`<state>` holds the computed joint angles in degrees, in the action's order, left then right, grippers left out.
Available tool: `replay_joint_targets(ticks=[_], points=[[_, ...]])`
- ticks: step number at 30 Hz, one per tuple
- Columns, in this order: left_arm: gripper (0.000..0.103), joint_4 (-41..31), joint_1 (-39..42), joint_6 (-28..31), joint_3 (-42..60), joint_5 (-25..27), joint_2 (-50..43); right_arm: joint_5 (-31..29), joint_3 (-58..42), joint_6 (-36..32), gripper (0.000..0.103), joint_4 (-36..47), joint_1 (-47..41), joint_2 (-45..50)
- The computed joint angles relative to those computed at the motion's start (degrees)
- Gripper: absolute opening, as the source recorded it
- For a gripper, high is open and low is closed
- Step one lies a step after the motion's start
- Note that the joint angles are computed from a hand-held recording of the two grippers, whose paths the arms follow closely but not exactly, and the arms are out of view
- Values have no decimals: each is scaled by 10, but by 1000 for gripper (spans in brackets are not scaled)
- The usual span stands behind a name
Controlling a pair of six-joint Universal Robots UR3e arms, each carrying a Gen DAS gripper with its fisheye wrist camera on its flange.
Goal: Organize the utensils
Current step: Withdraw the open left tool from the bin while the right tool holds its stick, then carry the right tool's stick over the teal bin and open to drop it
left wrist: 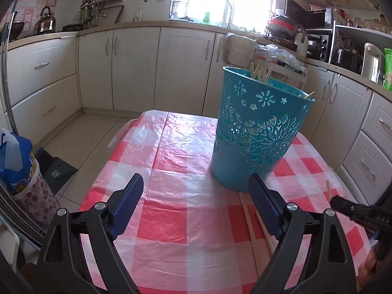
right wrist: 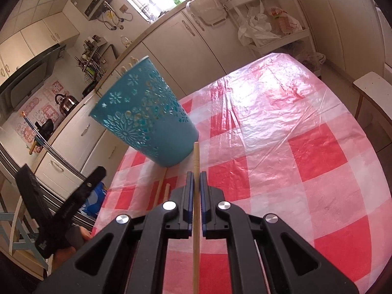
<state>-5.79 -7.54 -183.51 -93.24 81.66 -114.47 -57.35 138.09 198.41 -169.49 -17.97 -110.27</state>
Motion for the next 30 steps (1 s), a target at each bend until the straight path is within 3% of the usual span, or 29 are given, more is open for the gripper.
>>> replay_joint_targets(ticks=[14,24,30], points=[[94,-103,-9,-25,81,35,-34,20,-153,53,6,-17,21,5],[94,-115,7,-40,81,4,-36,12,-247,49,6,20,38,27],[94,-117,5,-40,83,10,-38,17,-287,47,6,39,40,30]])
